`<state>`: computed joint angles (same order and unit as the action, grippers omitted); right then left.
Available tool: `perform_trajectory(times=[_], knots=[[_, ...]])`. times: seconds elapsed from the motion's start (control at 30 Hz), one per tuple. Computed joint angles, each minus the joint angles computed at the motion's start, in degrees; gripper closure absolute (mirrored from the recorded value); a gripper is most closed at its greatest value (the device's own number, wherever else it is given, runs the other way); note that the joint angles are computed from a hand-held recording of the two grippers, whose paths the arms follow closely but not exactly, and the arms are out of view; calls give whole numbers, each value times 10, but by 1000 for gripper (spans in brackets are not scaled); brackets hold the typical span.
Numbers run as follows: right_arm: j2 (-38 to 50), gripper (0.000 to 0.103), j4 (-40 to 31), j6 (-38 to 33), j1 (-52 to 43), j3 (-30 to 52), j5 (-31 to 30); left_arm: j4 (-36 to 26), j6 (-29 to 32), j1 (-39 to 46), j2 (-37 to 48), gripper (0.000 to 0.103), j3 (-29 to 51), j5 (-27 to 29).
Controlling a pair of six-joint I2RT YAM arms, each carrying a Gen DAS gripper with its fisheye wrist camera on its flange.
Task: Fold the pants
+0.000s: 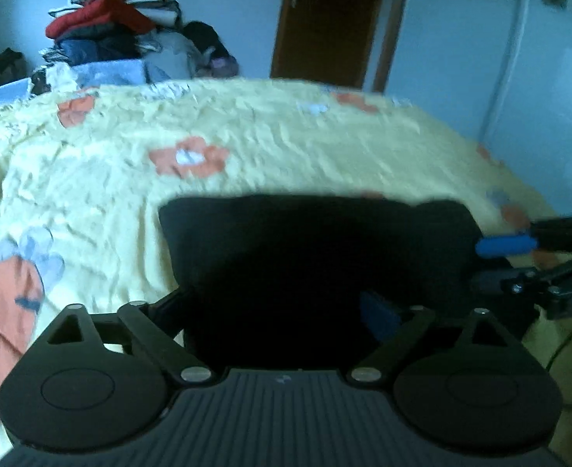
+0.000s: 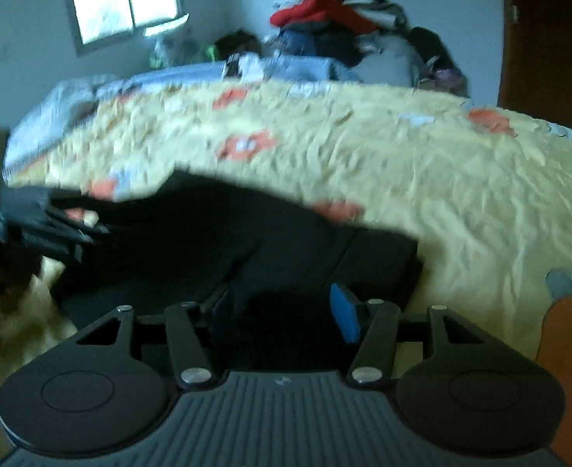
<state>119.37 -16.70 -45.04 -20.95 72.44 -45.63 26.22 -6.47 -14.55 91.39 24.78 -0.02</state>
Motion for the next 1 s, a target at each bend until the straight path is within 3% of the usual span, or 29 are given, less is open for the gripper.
perform_trajectory(times=[0.1, 0.13, 0.27, 0.37, 0.43, 0.53, 0.67, 0.8, 0.93, 1.0], knots=[[5, 48, 29, 29, 7, -9, 2, 21, -24, 1, 24, 7, -8, 2], [0, 47, 25, 38, 9, -9, 6, 8, -38, 7, 5, 12, -14, 14], [-50, 47, 37, 11, 1, -62, 1, 7, -46, 15, -78, 10, -82, 23], [-54, 41, 15, -45, 3, -76, 17, 8, -60, 40, -99, 10, -116, 76], [-62, 41, 29, -28, 4, -86, 16, 18, -58, 67, -110, 10, -129, 117], [-72, 38, 29, -4, 5, -78, -8, 23, -70, 130, -77, 9, -98, 219], [-56, 34, 27, 16, 21, -61, 5, -5, -112, 202, 56, 6, 21, 366], [-49, 31, 39, 20, 17, -73, -1, 36, -183, 226, 144, 6, 107, 429], [-37, 31, 30, 30, 8, -61, -11, 96, -287, 228, 188, 7, 157, 400], [-32, 31, 26, 32, 3, -56, -18, 136, -292, 225, 183, 10, 150, 342]])
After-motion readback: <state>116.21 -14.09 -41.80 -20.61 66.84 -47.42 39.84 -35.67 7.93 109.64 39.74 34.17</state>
